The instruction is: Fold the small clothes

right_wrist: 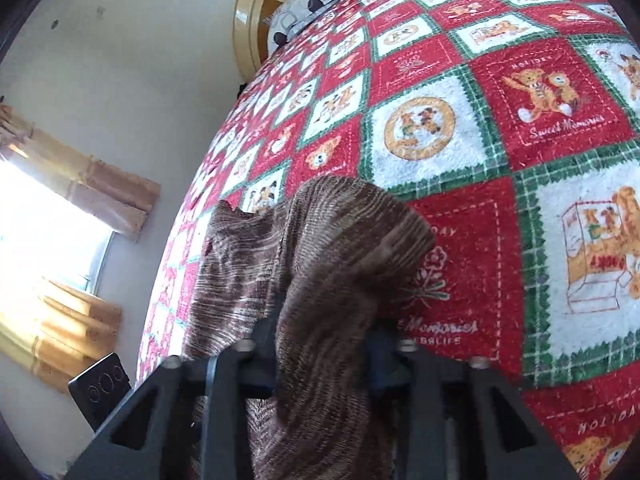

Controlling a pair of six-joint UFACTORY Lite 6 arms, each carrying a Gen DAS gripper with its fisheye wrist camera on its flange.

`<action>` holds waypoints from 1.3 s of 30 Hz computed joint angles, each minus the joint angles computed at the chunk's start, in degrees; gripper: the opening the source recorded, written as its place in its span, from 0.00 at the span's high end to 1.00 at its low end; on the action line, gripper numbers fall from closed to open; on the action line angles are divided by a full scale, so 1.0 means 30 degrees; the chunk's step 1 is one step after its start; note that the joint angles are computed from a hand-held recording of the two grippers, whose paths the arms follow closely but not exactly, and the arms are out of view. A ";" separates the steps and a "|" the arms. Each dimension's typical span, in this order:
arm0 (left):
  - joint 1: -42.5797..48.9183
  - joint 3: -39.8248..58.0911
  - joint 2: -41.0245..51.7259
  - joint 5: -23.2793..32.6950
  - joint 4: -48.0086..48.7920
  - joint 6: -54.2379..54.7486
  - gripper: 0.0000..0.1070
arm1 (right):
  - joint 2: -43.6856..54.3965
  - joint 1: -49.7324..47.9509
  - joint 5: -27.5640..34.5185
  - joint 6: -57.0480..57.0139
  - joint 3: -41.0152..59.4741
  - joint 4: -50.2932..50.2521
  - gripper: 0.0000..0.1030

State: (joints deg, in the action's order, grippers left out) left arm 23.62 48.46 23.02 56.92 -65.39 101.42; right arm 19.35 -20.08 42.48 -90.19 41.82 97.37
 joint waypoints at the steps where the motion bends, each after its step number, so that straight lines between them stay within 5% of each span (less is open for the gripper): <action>1: 0.0189 0.0501 0.0464 0.0404 0.0250 -0.0390 0.76 | -0.0212 0.0176 -0.0097 -0.0133 -0.0188 0.0421 0.73; 13: 0.3925 -0.0043 -0.2976 0.3061 0.2876 -0.0593 0.80 | -0.6002 0.2444 -0.0793 0.0496 -0.3675 0.3200 0.79; 22: 1.1102 0.5162 -0.1308 0.7782 0.6411 -0.0460 0.80 | -0.7512 1.0159 -0.2799 -0.0243 -0.3525 0.8946 0.79; 31: 1.6072 1.1267 0.1927 1.0635 0.7456 -0.0489 0.80 | -0.1447 1.7873 -0.4380 -0.2550 0.3617 1.4998 0.79; 39: 1.8527 1.8236 0.6588 1.2690 0.6924 -0.2174 0.80 | 0.5351 2.1407 -0.7004 0.1036 1.3720 1.2177 0.79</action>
